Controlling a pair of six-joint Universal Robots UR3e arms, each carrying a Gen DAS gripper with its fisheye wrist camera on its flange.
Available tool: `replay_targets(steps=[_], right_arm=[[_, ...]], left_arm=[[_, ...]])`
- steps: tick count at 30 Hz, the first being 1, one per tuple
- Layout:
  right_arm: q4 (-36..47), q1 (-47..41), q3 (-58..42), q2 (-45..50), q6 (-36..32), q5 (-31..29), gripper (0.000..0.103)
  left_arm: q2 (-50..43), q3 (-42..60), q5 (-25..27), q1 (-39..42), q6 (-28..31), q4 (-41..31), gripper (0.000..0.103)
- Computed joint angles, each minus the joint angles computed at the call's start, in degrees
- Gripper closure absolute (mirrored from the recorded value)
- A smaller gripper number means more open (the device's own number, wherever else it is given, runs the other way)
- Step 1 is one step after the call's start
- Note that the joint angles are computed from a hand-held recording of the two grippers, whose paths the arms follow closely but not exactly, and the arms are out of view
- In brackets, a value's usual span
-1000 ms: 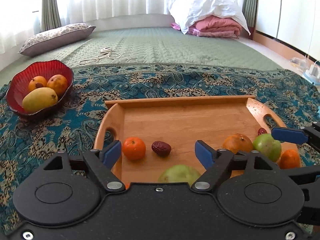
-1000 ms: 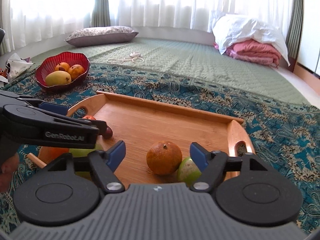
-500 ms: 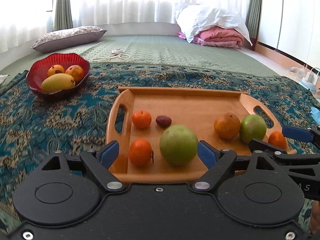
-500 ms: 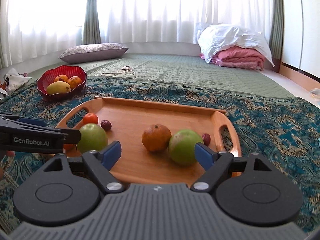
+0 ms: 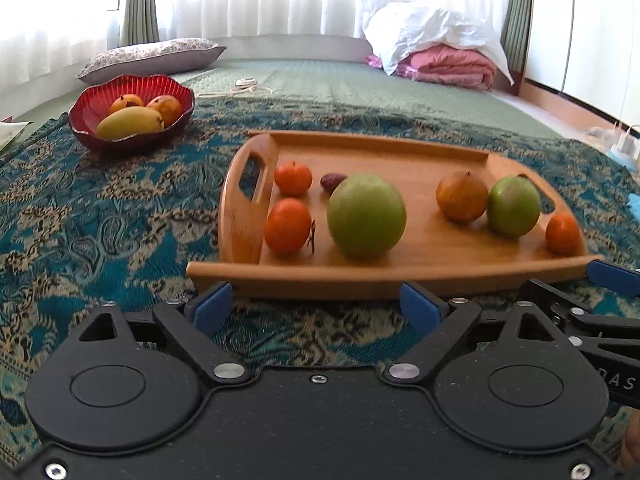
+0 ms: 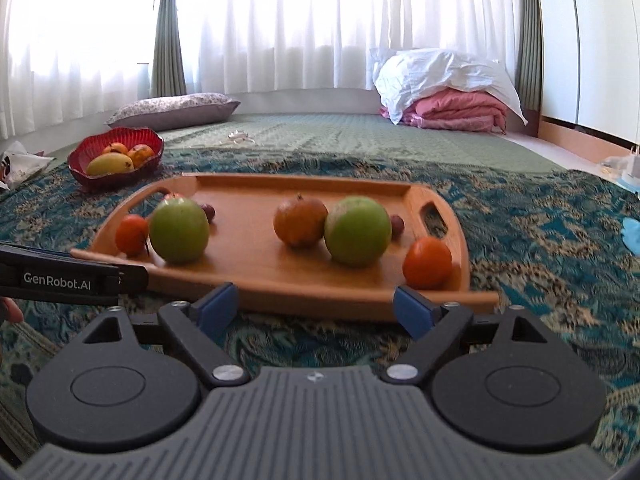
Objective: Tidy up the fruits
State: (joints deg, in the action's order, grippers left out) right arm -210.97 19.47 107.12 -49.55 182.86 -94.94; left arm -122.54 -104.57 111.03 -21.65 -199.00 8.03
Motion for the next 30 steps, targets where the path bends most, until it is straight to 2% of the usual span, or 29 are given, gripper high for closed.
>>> replay_targets(steps=[7,12,14,16,30], right_arm=[[3.67,-0.33,-1.91,1.72,1.11,-0.33,0.007],[7.14,0.24,-4.51,3.49,1.86,-2.06,0.006],[6.72,0.57,-5.09,4.4,1.82,-2.7,0.004],[8.29,0.95,-5.81,4.34,0.73,-2.93,0.0],[9.83,1.53,-6.81,4.59,0.44,-3.77,0.0]], left_arm=[[-2.82,1.06,1.6,-0.19,-0.24,-0.99,0.01],[-4.55,1.01,2.27,-0.45,0.29,1.3,0.006],[-4.94,1.14,2.29,-0.43,0.24,1.58,0.005],[-5.47,1.22,2.52,-0.49,0.27,2.07,0.0],[-6.99,0.92,2.65,-0.45,0.53,4.51,0.0]])
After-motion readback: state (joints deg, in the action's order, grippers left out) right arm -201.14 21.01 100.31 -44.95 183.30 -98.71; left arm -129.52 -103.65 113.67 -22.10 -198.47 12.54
